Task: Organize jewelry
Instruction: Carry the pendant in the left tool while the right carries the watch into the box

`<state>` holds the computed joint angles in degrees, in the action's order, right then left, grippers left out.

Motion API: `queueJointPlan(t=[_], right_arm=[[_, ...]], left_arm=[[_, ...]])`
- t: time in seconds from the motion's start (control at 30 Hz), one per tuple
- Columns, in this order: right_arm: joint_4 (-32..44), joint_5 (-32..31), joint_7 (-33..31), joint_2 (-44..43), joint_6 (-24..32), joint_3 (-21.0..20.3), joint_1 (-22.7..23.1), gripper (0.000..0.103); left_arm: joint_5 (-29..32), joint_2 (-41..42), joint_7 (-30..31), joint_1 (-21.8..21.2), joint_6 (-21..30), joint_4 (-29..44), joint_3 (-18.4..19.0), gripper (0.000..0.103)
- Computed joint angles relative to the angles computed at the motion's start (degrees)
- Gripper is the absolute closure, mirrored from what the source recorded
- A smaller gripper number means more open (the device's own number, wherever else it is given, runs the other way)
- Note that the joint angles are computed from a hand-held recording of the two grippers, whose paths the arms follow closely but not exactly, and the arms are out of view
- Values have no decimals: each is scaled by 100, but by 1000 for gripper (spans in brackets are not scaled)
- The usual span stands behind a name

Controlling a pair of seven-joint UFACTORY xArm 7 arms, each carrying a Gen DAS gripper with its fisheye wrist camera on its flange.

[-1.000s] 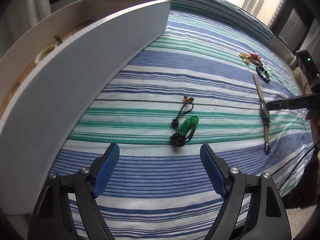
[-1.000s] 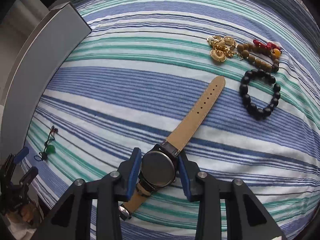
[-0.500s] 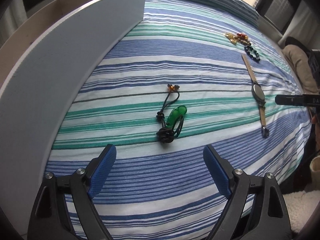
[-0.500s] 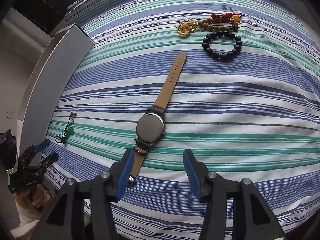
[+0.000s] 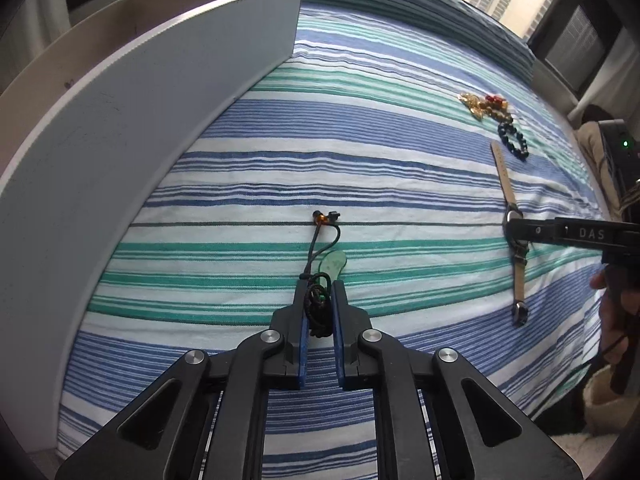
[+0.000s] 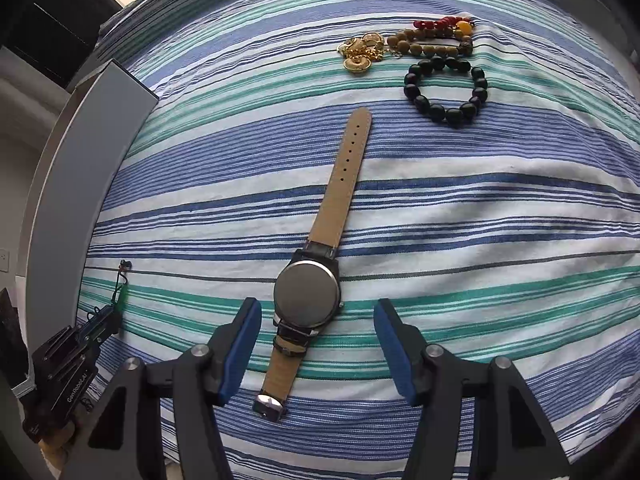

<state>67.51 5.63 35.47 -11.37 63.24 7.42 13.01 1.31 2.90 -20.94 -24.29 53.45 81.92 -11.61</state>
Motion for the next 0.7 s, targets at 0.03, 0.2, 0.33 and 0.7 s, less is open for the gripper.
queueJointPlan(t=[0.03, 0.2, 0.33, 0.7], right_arm=[[-18, -238, 177, 15, -149, 95, -2, 39], [294, -1281, 251, 191, 163, 441, 84, 62], [156, -826, -121, -176, 165, 165, 209, 62], [1721, -227, -1117, -94, 528, 165, 217, 62]], left_arm=[[-8, -51, -20, 4, -32, -30, 5, 95], [-40, -241, -90, 41, -69, -85, 9, 95], [-157, -356, 7, 78, -19, 20, 10, 95], [-681, -836, 162, 396, 266, 601, 182, 95]])
